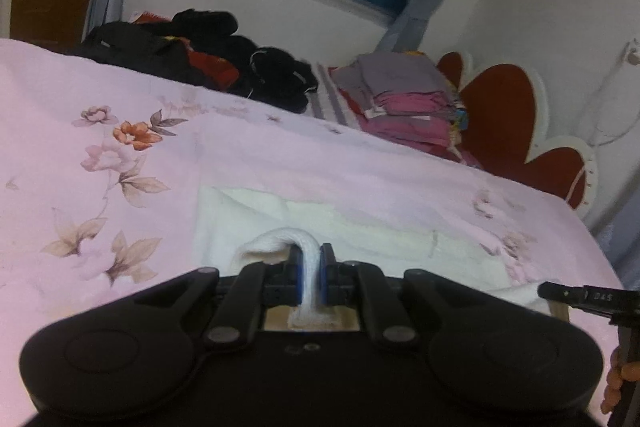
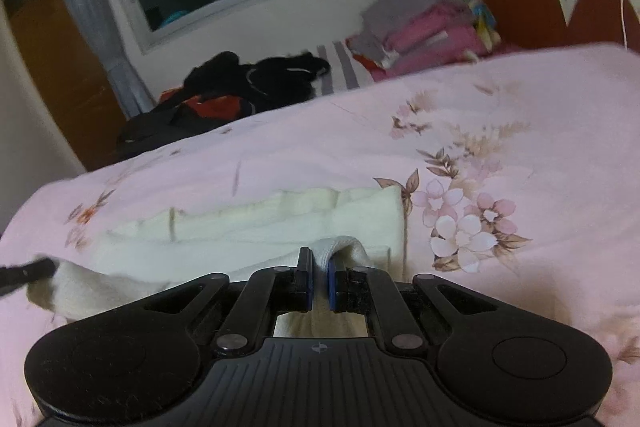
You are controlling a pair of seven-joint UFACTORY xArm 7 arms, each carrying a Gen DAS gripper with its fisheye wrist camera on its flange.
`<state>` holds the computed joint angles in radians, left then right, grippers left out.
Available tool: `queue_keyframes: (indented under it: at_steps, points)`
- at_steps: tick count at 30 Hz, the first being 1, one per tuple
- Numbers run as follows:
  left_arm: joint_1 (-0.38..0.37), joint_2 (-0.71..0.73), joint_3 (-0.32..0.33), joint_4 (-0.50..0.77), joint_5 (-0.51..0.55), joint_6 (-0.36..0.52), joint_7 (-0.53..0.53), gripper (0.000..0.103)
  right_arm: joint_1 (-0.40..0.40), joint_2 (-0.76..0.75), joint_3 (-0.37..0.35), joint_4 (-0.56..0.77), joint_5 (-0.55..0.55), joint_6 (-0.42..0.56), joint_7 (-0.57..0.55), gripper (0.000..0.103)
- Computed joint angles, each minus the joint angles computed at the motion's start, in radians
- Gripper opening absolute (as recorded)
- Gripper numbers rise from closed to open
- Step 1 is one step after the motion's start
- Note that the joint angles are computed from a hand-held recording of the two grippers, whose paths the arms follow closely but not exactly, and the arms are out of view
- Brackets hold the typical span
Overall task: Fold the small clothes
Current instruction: 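Grasp the sweater hem with the right gripper and lift it toward the collar, then lay the hem over the sweater body and open the right gripper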
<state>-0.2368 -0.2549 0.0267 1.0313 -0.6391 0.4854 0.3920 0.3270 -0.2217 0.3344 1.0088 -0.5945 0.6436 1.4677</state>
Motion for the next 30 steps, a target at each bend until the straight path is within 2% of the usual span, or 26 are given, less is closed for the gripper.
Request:
queue_keyframes:
  at_steps: [4, 6, 10, 13, 14, 15, 16, 17, 18, 21, 26, 29, 30]
  points:
    - [0.024, 0.097, -0.035, 0.072, 0.085, -0.009, -0.073, 0.008, -0.018, 0.048, -0.039, -0.001, 0.037, -0.068, 0.009, 0.007]
    - [0.042, 0.138, -0.054, 0.107, 0.143, -0.011, -0.132, 0.014, -0.024, 0.075, -0.047, 0.016, 0.027, -0.056, 0.012, 0.007]
    - [0.065, 0.194, -0.074, 0.159, 0.229, 0.009, -0.215, 0.019, -0.018, 0.108, -0.07, 0.039, 0.028, -0.046, 0.006, 0.007]
    - [0.075, 0.209, -0.079, 0.178, 0.236, 0.032, -0.242, 0.024, -0.014, 0.122, -0.078, 0.06, -0.019, -0.008, 0.012, 0.009]
    - [0.078, 0.21, -0.08, 0.18, 0.237, 0.032, -0.249, 0.031, -0.014, 0.122, -0.082, 0.064, -0.032, 0.001, 0.018, 0.026]
    - [0.081, 0.207, -0.083, 0.176, 0.247, 0.018, -0.266, 0.057, -0.015, 0.116, -0.087, 0.059, -0.047, -0.006, 0.03, 0.066]
    - [0.083, 0.198, -0.086, 0.162, 0.266, -0.022, -0.293, 0.071, -0.018, 0.112, -0.087, 0.057, -0.075, -0.001, 0.051, 0.085]
    - [0.083, 0.197, -0.088, 0.156, 0.275, -0.06, -0.302, 0.083, -0.02, 0.108, -0.083, 0.059, -0.11, 0.01, 0.072, 0.097]
    - [0.081, 0.201, -0.087, 0.16, 0.267, -0.078, -0.281, 0.075, -0.02, 0.105, -0.084, 0.059, -0.129, 0.008, 0.064, 0.096]
    - [0.082, 0.214, -0.083, 0.19, 0.261, -0.047, -0.242, 0.074, -0.018, 0.109, -0.089, 0.06, -0.148, -0.007, 0.024, 0.096]
    - [0.085, 0.204, -0.085, 0.159, 0.291, -0.048, -0.209, 0.073, -0.013, 0.13, -0.101, 0.047, -0.125, -0.049, -0.035, 0.096]
    - [0.085, 0.21, -0.086, 0.152, 0.305, -0.016, -0.195, 0.068, -0.013, 0.148, -0.112, 0.038, -0.094, -0.082, -0.061, 0.096]
    - [0.086, 0.215, -0.085, 0.152, 0.31, -0.009, -0.194, 0.062, -0.011, 0.157, -0.112, 0.04, -0.093, -0.081, -0.07, 0.096]
